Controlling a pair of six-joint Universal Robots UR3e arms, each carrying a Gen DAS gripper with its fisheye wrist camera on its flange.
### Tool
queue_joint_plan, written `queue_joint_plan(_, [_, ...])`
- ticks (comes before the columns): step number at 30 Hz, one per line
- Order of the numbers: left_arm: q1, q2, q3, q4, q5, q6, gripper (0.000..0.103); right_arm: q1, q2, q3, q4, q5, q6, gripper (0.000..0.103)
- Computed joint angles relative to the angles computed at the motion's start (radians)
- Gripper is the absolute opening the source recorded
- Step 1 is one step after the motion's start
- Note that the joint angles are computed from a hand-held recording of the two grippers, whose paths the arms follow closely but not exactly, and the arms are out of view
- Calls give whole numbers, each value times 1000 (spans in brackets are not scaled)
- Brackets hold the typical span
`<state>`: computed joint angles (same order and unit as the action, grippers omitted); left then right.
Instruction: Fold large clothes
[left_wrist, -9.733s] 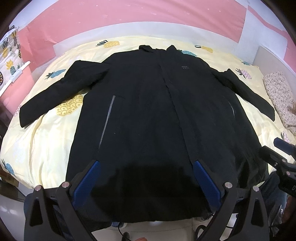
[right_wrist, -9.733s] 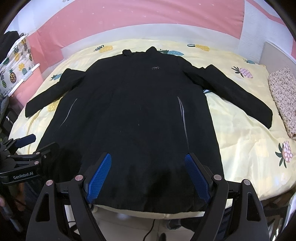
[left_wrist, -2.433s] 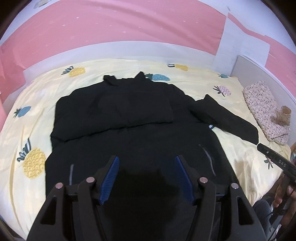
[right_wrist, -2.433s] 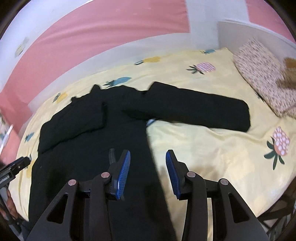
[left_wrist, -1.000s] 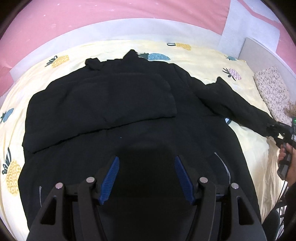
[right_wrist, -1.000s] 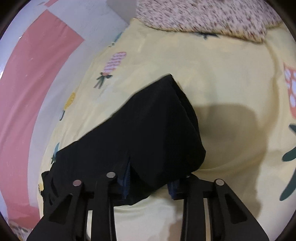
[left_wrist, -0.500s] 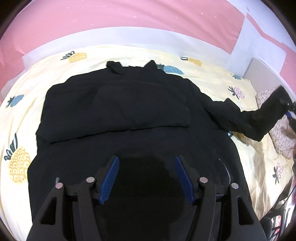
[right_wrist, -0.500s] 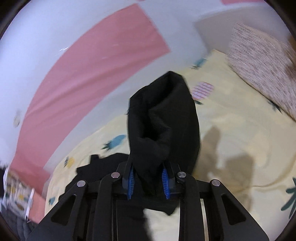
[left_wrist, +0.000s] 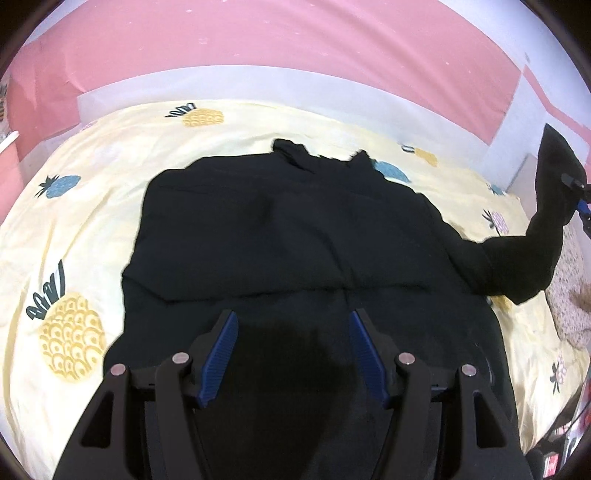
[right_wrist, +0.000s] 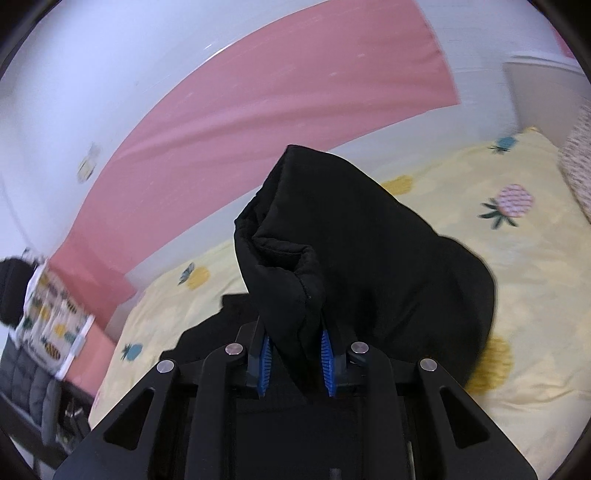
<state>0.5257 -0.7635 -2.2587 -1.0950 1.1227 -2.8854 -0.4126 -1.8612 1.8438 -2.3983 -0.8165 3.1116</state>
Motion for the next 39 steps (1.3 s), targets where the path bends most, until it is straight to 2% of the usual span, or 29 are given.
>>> queue_joint_plan(8, [238,12,-67,-42,-110,175,65,414,329,-220,-170,-230,121,22])
queue_joint_plan(15, [408,11,-140,-64,-188,315,65,685,662,-481,-154,-394,155,22])
queue_joint_plan(18, [464,37,-180,-93,-215,371,65,756,786,-570,-123,-449,156,22])
queue_joint_plan(22, [437,-21,-212,-40,-201,368,65,800,901,-641,-87,-501,137,23])
queue_joint_plan(25, [426,-35,-216,-23,-215,373,65,823,989,-706,-68,-523,131,30])
queue_joint_plan(26, [421,-40,-217,-13,-220,368,65,823,1011,-718,-68,-514,130,37])
queue_joint_plan(27, [420,-41,-220,-5,-225,368,65,818,1022,-716,-78,-485,130,50])
queue_joint_plan(29, [431,-46,-223,-7,-236,380,65,809,1015,-684,-114,-434,132,65])
queue_joint_plan(31, [446,-48,-222,-32,-246,396,65,814,995,-679,-103,-425,128,66])
queue_joint_plan(34, [459,-55,-208,-68,-263,410,65,788,896,-581,-143,-367,128,66])
queue_joint_plan(36, [447,-74,-191,-63,-271,388,65,749,788,-455,-216,-346,126,66])
queue_joint_plan(39, [400,-141,-142,-46,-291,324,71,683,662,-316,-280,-363,113,66])
